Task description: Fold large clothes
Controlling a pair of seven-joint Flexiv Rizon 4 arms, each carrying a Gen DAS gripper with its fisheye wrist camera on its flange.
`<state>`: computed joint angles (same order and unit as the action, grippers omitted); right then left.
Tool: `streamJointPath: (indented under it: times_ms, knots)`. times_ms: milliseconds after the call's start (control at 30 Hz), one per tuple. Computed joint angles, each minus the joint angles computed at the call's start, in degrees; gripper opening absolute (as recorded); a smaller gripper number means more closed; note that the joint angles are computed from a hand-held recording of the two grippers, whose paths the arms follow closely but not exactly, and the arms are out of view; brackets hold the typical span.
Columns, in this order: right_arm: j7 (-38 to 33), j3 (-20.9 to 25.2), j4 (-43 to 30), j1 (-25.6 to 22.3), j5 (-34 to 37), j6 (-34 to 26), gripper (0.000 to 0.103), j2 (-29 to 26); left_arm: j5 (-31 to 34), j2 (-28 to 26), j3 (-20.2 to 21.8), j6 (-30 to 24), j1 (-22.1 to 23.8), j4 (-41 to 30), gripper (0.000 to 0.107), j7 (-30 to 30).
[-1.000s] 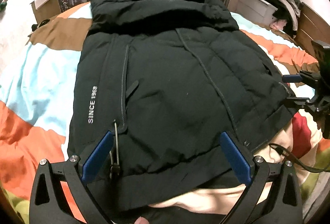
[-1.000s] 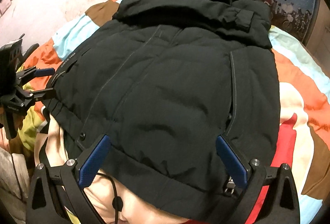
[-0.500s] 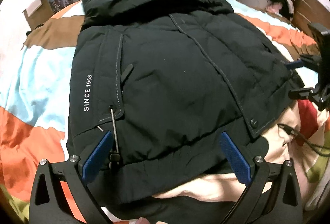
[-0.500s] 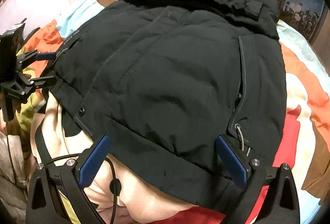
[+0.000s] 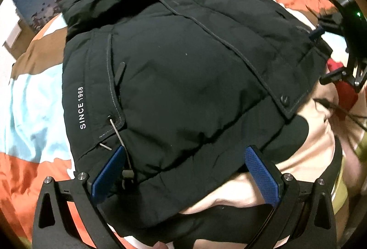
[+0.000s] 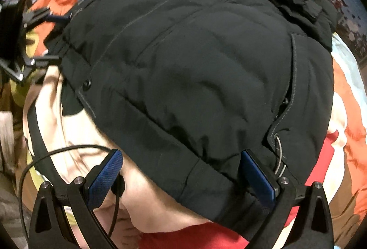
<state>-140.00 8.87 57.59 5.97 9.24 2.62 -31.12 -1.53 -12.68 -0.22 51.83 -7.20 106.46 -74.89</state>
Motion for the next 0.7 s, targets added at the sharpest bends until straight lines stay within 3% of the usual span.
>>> streamJointPath:
  times_ms: [300,700]
  knots:
    - [-3.15,-0.87,11.2,2.54,-7.19,11.91,0.103,3.73,0.22,-0.25,-0.1,0.11,0.01,0.18,0.101,0.98]
    - [2.8,-0.54,20.52,4.55,-10.94,24.05,0.103,6.18,9.08,-1.05,1.26,-0.21,-2.36,-1.34,0.101,-4.62]
